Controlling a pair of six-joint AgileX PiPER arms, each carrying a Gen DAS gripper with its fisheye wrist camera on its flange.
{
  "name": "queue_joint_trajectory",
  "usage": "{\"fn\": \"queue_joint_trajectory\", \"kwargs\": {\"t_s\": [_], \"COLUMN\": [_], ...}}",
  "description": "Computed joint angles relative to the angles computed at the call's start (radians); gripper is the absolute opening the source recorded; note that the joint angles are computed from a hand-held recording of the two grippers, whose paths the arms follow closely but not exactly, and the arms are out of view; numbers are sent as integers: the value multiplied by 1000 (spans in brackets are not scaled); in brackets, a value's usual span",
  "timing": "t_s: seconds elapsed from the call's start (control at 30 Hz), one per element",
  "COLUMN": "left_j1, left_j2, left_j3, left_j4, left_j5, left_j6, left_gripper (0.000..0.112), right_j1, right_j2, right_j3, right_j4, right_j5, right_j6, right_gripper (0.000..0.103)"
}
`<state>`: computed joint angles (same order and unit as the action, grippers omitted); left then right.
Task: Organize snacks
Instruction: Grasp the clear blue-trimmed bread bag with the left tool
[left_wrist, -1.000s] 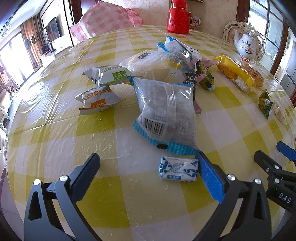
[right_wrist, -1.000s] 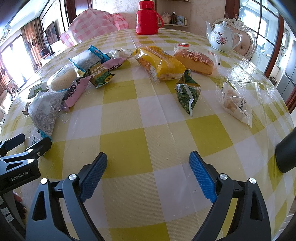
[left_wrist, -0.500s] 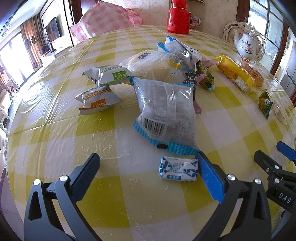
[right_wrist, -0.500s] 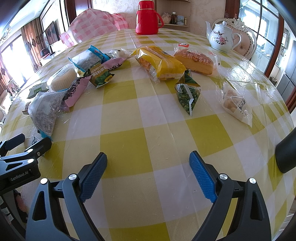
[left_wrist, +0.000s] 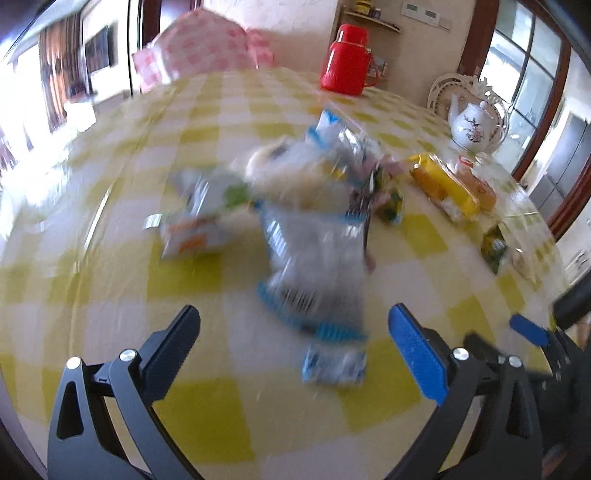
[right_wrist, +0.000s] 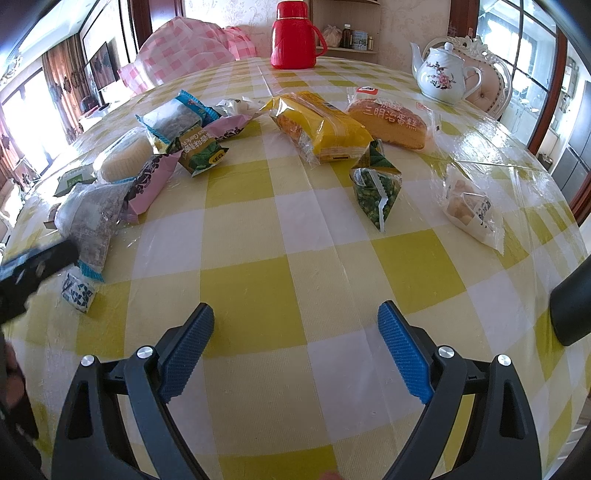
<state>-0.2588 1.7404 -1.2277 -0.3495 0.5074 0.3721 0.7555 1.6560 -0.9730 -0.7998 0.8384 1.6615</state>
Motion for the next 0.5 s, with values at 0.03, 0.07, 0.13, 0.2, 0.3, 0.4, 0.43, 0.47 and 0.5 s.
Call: {"fn": "queue_joint_trajectory", "kwargs": {"t_s": [0.03,0.07,0.13,0.2,0.3,0.4,0.43,0.47,0.5], "left_j1": [-24,-52,-96,-117,-116,-98,-94,-89,-86], "left_j2": [23,58,128,161,187,169,160,150,149], "left_j3": [-31,-76,-158,-187,-206,-173,-158,-145,-144], "left_j4": [66,145,277,352,391,357,340,317,301], "left_j5": [2,20,65,68,63,14,-1,-11,-14], "left_j6": [-73,-156,-288,-369,-411,-368,-339,-308,-288], "left_gripper": [102,102,102,102,101,82,79,73,67], "right_j1": [3,7,8,-13,-26,-25,0,22,41], "right_j2": [-4,-9,-11,-3,-24,-89,-111,-128,-152], "right_j3": [4,9,11,5,18,87,104,116,135], "right_j4": [0,0,0,4,31,-24,-93,-148,-205], "right_j5": [2,3,-1,-32,-68,-147,-110,-71,-30], "right_j6": [3,6,-6,-42,-122,-63,1,43,83], "right_gripper": [87,87,87,87,87,87,87,87,87]}}
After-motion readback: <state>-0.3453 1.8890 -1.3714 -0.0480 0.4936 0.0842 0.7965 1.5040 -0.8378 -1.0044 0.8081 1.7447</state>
